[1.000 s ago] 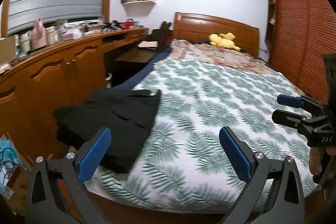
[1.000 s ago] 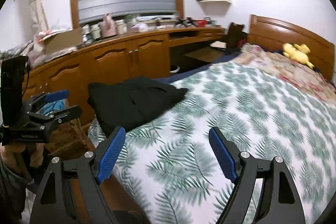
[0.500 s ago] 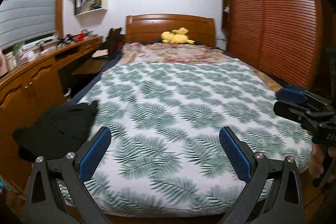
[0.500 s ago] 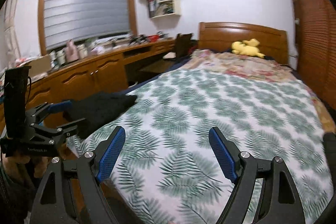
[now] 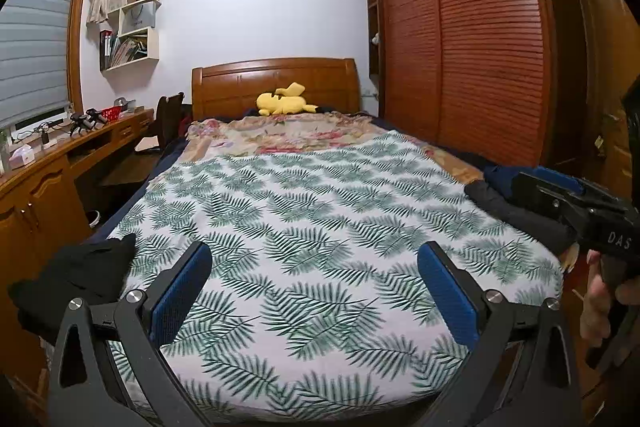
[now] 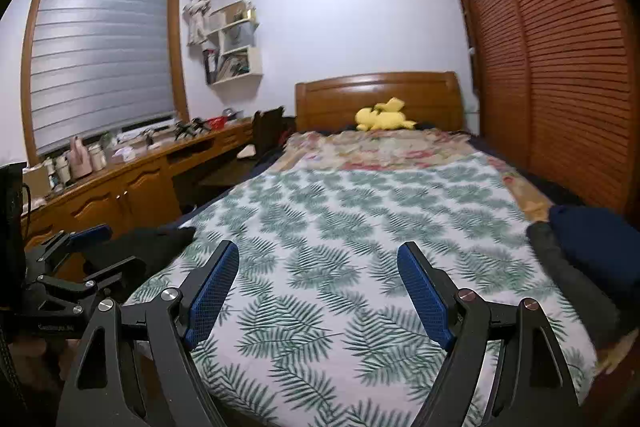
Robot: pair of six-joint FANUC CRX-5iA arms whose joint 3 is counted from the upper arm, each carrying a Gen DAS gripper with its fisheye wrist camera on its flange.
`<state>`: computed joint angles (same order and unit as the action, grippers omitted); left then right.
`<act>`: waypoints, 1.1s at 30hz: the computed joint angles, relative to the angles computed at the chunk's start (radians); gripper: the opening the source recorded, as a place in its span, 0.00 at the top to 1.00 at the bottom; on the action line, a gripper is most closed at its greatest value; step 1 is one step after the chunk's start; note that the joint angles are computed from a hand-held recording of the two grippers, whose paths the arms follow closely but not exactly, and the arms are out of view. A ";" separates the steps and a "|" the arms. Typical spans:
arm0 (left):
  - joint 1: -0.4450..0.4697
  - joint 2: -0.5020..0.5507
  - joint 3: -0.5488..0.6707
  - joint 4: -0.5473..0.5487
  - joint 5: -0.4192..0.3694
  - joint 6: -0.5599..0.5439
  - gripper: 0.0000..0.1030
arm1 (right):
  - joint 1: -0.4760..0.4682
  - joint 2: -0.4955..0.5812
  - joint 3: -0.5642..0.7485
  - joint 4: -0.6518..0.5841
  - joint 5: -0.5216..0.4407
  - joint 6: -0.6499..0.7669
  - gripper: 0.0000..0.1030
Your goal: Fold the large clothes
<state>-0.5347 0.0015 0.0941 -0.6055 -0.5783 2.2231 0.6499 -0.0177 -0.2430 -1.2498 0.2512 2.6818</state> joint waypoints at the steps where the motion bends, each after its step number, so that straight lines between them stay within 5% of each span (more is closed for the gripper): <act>1: -0.006 -0.002 0.000 -0.007 -0.002 0.016 0.00 | 0.016 -0.010 -0.020 0.023 0.031 -0.030 0.20; 13: -0.050 -0.017 0.009 -0.074 -0.070 0.123 0.00 | 0.139 -0.032 -0.118 0.087 0.224 -0.126 0.20; 33: -0.038 -0.037 -0.007 -0.078 -0.067 0.125 0.00 | 0.118 0.022 -0.079 0.127 0.214 -0.155 0.20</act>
<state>-0.5732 -0.0356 0.0871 -0.6835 -0.6457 2.3483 0.7679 0.0042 -0.3223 -1.1231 0.4647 2.5264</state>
